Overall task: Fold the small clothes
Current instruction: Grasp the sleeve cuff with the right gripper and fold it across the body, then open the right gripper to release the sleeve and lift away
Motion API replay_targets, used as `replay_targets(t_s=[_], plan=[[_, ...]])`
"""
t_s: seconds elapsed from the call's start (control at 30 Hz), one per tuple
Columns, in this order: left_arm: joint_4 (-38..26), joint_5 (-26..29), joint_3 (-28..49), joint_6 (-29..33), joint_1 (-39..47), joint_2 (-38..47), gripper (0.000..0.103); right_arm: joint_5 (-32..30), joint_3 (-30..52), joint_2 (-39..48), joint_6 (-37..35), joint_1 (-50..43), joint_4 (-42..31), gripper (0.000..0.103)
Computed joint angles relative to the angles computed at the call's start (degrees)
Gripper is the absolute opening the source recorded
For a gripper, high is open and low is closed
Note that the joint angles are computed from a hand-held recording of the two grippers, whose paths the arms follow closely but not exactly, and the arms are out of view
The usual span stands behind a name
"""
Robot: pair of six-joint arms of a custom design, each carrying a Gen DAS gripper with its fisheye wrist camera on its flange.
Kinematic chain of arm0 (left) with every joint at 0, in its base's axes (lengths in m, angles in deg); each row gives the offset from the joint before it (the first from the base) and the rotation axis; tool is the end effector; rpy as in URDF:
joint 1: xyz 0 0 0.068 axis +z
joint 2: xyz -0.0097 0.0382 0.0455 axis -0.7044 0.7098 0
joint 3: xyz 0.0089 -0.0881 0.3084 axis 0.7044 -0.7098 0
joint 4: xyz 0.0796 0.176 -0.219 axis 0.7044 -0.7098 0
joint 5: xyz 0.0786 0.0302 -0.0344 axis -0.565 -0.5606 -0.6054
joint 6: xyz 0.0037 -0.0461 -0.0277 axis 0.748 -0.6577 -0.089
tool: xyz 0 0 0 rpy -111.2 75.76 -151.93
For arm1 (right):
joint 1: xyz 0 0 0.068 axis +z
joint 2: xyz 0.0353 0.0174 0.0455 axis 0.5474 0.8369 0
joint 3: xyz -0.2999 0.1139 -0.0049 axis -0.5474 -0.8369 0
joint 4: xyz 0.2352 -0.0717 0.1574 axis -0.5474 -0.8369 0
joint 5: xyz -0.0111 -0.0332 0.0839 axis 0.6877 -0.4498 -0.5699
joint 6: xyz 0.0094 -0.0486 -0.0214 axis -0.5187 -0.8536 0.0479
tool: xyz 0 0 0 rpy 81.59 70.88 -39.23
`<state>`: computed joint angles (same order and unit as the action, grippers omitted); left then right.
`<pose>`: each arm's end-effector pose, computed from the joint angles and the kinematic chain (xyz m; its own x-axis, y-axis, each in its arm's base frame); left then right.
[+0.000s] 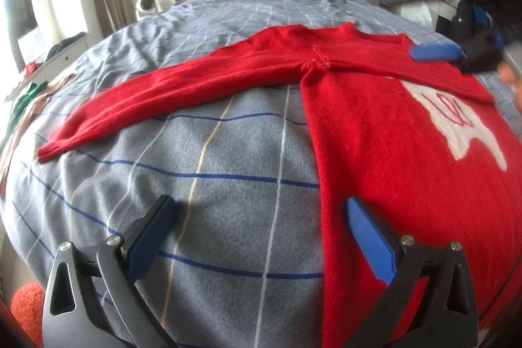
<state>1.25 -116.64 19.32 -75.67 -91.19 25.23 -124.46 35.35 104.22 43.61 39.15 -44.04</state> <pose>0.2306 -0.2140 0.0923 -0.7075 0.0217 -0.7064 -0.0193 0.9986 0.0500 0.3745 0.0610 0.1687 -0.8854 0.0089 -0.4647 -0.2978 0.7568 0.5819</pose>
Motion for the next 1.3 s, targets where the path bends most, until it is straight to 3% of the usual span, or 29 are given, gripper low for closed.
replay_targets(t_s=[0.07,0.2,0.4,0.53,0.67,0.77,0.87,0.93,1.03,1.1,1.3], plan=[[-0.38,-0.61,0.28,-0.57,-0.36,0.27,0.103,-2.31,-1.98,-0.57,-3.05,-1.86,-0.26,0.078],[-0.36,-1.28,0.49,-0.85,-0.62,0.68,0.103,-0.48,-4.28,-1.68,-7.40,-11.51,-0.43,0.078],[0.02,-1.89,0.48,-1.17,-1.02,1.11,0.103,14.70,-4.03,2.21,-8.93,-31.39,0.07,0.076],[-0.22,-2.40,0.71,-1.41,-1.29,1.34,0.103,5.03,-4.88,-1.03,-13.33,-40.82,-5.01,0.076],[-0.30,-2.16,0.67,-1.65,-1.26,1.22,0.103,-4.60,-6.37,-5.44,-28.77,-44.24,-20.52,0.076],[-0.51,-1.90,0.58,-1.98,-1.20,1.03,0.103,-10.02,-10.40,-8.73,-44.26,-46.59,-34.03,0.076],[-0.75,-1.61,0.42,-1.88,-1.14,0.74,0.103,-9.19,-13.37,-7.90,-54.00,-48.83,-41.46,0.076],[-1.00,-1.17,0.20,-1.88,-1.03,0.37,0.103,-2.95,-17.05,-8.94,-50.68,-49.76,-36.28,0.073],[-3.40,0.53,-0.04,-3.03,-0.60,-1.24,0.103,2.34,-19.99,-10.74,-49.43,-54.15,-30.22,0.056],[-5.93,1.75,-0.27,-4.65,-0.55,-3.12,0.103,3.86,-21.88,-16.02,-49.54,-55.56,-28.51,0.057],[-9.99,5.30,-2.32,-7.97,-2.75,-7.96,0.103,1.01,-24.30,-27.59,-58.54,-52.27,-40.29,0.060]])
